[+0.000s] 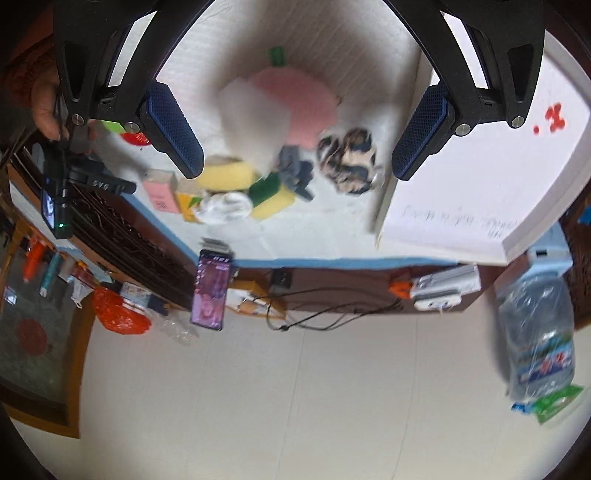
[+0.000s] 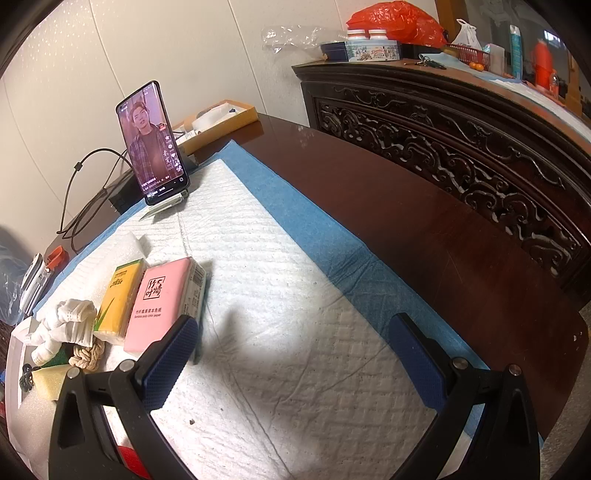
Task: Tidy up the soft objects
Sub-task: 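Grasp the white foam block with the left tool while the right tool grasps the red apple plush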
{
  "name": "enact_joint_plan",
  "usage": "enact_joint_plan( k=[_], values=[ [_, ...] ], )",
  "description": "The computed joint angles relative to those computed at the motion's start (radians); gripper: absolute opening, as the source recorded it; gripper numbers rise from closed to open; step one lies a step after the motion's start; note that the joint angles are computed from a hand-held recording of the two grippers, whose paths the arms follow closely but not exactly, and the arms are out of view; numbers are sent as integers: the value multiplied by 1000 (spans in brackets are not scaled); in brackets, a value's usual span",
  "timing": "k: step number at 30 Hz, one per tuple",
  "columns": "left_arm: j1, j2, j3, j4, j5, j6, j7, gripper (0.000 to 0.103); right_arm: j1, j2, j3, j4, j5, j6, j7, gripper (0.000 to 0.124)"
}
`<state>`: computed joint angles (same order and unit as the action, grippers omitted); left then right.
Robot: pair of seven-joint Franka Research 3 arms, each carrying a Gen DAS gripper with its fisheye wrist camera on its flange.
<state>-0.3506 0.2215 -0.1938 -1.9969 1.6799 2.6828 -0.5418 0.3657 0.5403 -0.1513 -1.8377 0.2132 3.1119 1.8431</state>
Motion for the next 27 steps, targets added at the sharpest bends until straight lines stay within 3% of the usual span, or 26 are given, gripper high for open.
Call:
enact_joint_plan(
  k=[7,13,24,26,27],
  values=[
    [11,36,11,0,-60,97,43,103,7,1,-8,1,-2,0,2,103],
    [-16,101,21,78,-158,106,222,103,40,9,-47,4,-20,2,21,103],
    [-151,238,61,264,-338,-140,746,103,29,6,-33,6,-20,-5,22,103],
    [-153,248,72,271,-366,-131,770,90,17,4,-20,2,-16,1,17,103],
    [-146,249,74,268,-386,-110,778,66,11,3,-14,0,-14,4,13,103]
  ],
)
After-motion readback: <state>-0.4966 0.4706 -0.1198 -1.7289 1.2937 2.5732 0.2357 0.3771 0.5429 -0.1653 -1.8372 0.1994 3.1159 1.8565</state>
